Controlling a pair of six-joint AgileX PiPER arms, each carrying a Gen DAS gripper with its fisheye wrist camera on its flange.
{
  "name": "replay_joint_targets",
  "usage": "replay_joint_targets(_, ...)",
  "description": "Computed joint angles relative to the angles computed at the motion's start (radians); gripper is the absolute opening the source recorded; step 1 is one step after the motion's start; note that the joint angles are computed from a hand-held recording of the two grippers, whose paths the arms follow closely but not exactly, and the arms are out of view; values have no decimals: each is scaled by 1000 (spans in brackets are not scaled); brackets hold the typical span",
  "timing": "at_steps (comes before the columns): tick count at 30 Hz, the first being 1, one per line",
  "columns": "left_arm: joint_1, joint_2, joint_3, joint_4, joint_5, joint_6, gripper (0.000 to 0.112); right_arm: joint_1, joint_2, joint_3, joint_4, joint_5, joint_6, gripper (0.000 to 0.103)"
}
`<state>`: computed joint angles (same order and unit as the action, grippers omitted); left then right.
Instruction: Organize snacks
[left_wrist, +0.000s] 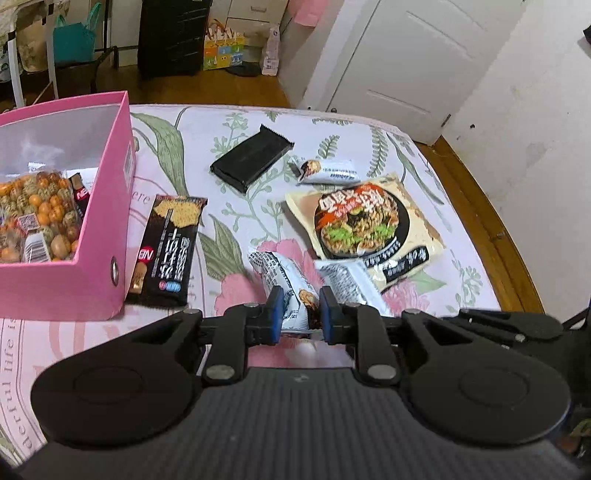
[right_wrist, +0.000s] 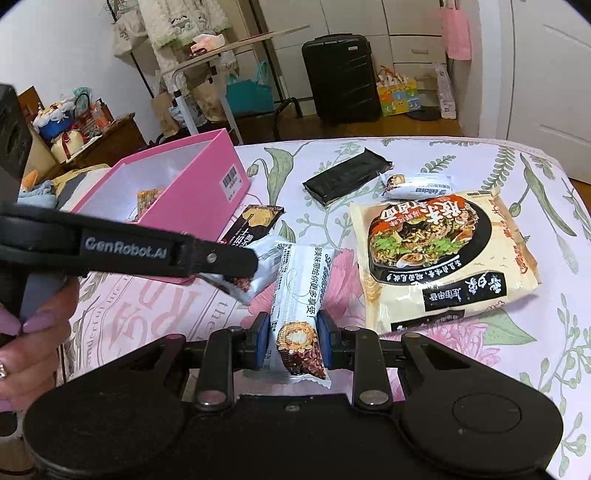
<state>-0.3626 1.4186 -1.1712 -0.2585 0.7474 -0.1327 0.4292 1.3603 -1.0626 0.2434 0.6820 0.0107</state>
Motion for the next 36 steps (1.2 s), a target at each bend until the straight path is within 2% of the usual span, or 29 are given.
replay_joint_targets(3, 10, -20, 24, 0, 10, 5, 19, 8, -2, 2, -34, 0, 30, 31)
replay_joint_targets(9, 71, -74, 48, -31, 56, 46, 19, -12, 6, -9, 6, 25, 7, 31)
replay_joint_targets(15, 184, -167, 42, -95, 164, 148, 19, -25, 56, -90, 155, 172, -71, 32)
replay_joint_targets(19, 264, -244, -6, -59, 245, 181, 19, 14, 79, -169, 176, 246, -76, 32)
replay_joint_targets(22, 356, -263, -90, -53, 344, 243, 19, 53, 115, -266, 179, 306, -77, 32)
replay_joint_targets(26, 510, -267, -182, -107, 410, 348, 16, 103, 192, -423, 195, 387, -85, 32)
replay_joint_targets(28, 561, -264, -213, -119, 412, 379, 10, 143, 238, -513, 175, 406, -73, 32)
replay_joint_targets(31, 684, -244, -243, -212, 431, 465, 10, 187, 313, -647, 158, 412, -75, 32)
replay_joint_targets(34, 727, -212, -224, -213, 381, 471, 10, 196, 426, -788, 198, 422, -77, 31)
replay_joint_targets(36, 768, -183, -203, -238, 389, 495, 10, 204, 509, -880, 179, 428, -43, 31)
